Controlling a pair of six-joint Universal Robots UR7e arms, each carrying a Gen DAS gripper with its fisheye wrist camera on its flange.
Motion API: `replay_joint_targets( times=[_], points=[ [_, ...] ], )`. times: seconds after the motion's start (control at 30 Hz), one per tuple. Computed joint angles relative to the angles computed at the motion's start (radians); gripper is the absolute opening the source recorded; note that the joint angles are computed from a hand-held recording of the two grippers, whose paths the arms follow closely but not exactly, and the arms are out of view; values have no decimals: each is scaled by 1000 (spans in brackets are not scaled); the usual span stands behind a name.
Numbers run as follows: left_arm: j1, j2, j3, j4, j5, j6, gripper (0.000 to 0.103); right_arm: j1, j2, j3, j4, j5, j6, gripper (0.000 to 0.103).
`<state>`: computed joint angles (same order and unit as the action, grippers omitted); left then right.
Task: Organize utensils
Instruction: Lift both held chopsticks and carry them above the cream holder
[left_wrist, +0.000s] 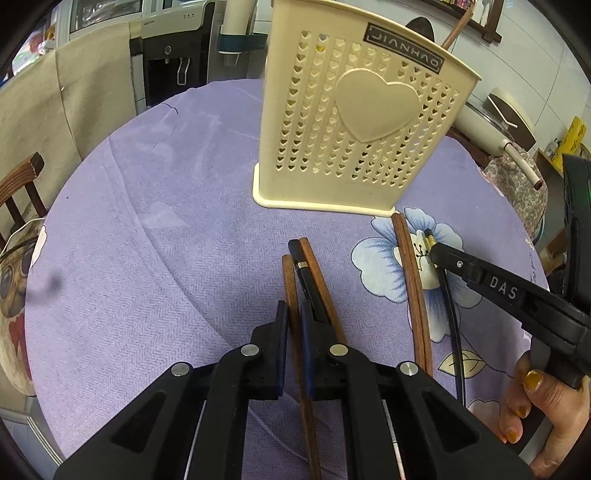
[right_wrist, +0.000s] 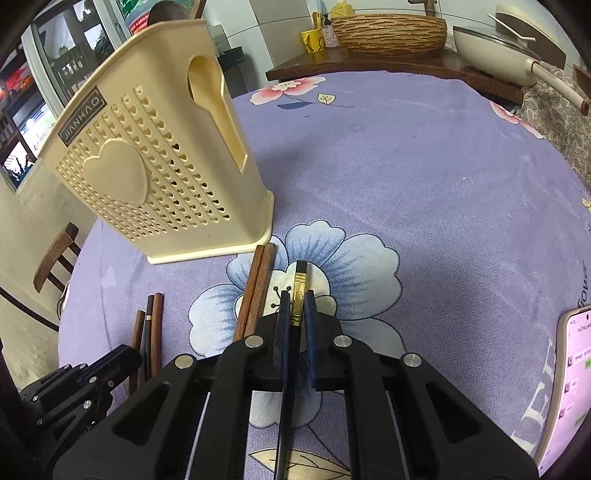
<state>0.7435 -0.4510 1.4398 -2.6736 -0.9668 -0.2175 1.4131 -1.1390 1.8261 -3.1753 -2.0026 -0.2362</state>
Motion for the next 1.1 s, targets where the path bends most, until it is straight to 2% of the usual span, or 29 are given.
replay_joint_targets(
  times=[0.23,0.53,0.73,1.1],
  points=[
    [-6,-28,31,-74,-11,30,7,6,-43,46,-49,67,-9,8],
    [-38,-92,105,-246,-37,124,7,34,-150,154,-173,180,-91,8],
    [-75,-143,164,-364,-34,179,7,86,-213,232,-301,196,-209,8],
    [-105,-186,193,-464,-38,234,7,158,-263,287,-430,181,-323,7]
  ],
)
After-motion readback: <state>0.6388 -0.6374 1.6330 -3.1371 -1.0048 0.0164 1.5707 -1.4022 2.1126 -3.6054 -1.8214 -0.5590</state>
